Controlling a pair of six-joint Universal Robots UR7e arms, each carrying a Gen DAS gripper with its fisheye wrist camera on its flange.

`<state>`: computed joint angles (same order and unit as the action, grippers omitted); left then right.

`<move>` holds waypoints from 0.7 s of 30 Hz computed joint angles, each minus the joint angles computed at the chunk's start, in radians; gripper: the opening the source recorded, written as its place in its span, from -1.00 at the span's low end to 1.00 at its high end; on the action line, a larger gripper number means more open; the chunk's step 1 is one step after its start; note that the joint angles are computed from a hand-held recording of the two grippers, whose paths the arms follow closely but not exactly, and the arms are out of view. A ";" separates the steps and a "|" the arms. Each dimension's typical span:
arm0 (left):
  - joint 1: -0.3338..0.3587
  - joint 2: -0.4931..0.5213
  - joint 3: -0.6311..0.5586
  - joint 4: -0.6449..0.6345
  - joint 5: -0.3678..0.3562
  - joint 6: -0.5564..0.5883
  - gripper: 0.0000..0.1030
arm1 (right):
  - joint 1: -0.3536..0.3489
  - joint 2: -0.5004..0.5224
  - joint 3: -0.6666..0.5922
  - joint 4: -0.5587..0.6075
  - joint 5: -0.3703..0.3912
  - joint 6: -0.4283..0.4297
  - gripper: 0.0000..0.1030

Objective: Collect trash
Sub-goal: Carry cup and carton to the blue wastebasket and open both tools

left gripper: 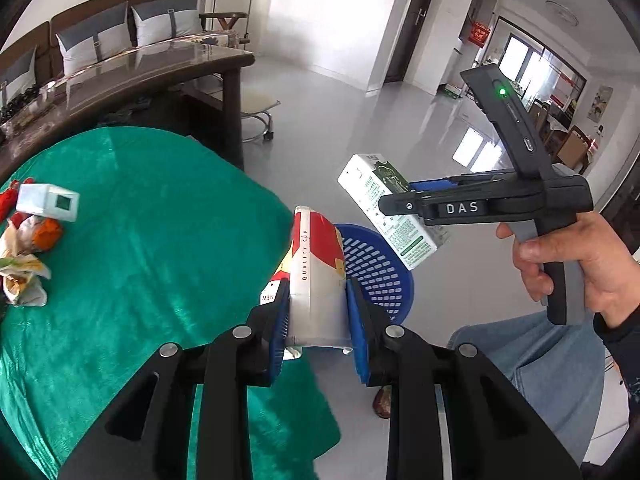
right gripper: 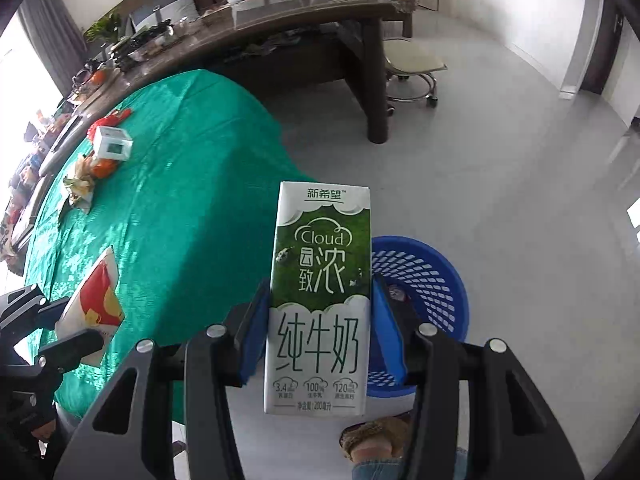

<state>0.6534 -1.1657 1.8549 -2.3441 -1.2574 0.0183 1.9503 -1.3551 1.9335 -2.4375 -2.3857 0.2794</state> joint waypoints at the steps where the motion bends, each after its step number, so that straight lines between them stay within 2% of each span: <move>1: -0.005 0.022 -0.006 -0.007 -0.011 -0.007 -0.48 | -0.014 -0.016 0.013 -0.006 -0.002 -0.007 -0.07; 5: -0.011 0.123 -0.043 -0.040 -0.049 -0.027 -0.47 | -0.071 -0.063 0.057 -0.053 0.001 -0.046 -0.07; 11: -0.002 0.263 -0.086 -0.109 -0.081 -0.018 -0.45 | -0.167 -0.102 0.110 -0.147 0.054 -0.108 -0.07; 15: 0.011 0.351 -0.124 -0.126 -0.089 -0.019 -0.45 | -0.224 -0.120 0.139 -0.195 0.092 -0.142 -0.07; 21: 0.027 0.445 -0.184 -0.123 -0.067 -0.017 -0.43 | -0.271 -0.127 0.141 -0.219 0.134 -0.148 -0.07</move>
